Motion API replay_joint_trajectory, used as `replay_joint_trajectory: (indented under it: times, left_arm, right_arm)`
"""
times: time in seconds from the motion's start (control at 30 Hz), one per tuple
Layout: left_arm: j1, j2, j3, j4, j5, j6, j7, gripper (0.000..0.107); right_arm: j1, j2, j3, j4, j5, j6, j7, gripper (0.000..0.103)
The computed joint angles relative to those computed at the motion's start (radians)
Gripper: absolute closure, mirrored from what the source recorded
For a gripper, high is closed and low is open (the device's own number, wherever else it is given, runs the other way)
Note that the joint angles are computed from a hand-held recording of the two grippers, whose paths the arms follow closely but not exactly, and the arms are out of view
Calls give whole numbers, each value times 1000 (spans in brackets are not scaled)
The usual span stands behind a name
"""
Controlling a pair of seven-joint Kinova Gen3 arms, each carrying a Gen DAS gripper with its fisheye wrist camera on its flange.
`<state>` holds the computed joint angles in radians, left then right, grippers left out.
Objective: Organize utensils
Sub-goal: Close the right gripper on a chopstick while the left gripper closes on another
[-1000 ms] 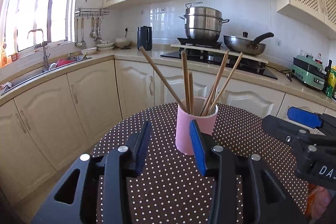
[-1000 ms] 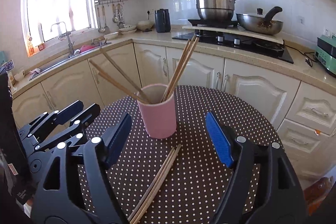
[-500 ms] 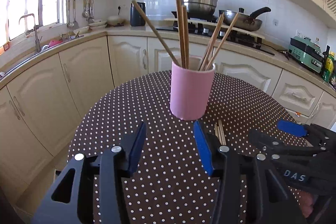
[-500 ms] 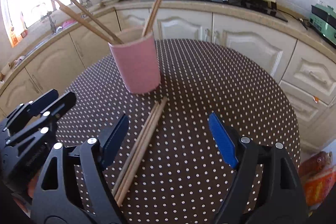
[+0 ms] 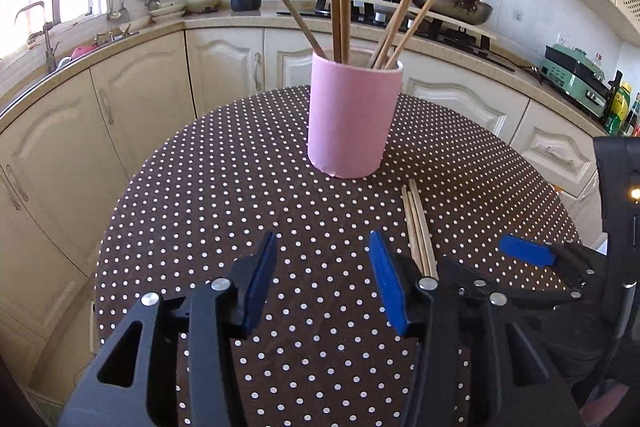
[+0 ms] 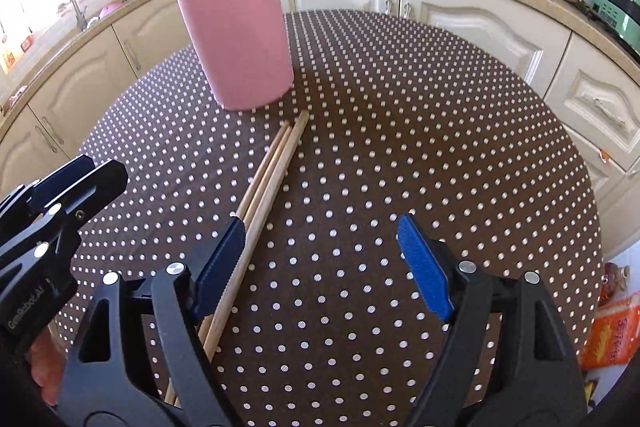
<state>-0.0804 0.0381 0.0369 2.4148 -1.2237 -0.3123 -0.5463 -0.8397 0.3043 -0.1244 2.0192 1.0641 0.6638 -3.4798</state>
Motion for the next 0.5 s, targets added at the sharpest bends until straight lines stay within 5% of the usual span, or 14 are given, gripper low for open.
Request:
replay_joint_trajectory:
  times: [0.4,0.5]
  left_arm:
    - [-14,34,17,-37,-195,5,195,58]
    - [-23,37,7,-43,-232,-14,227,58]
  right_arm:
    - [-5,59,17,-111,-124,73,107,26]
    - [-14,74,28,-145,-138,91,144,35]
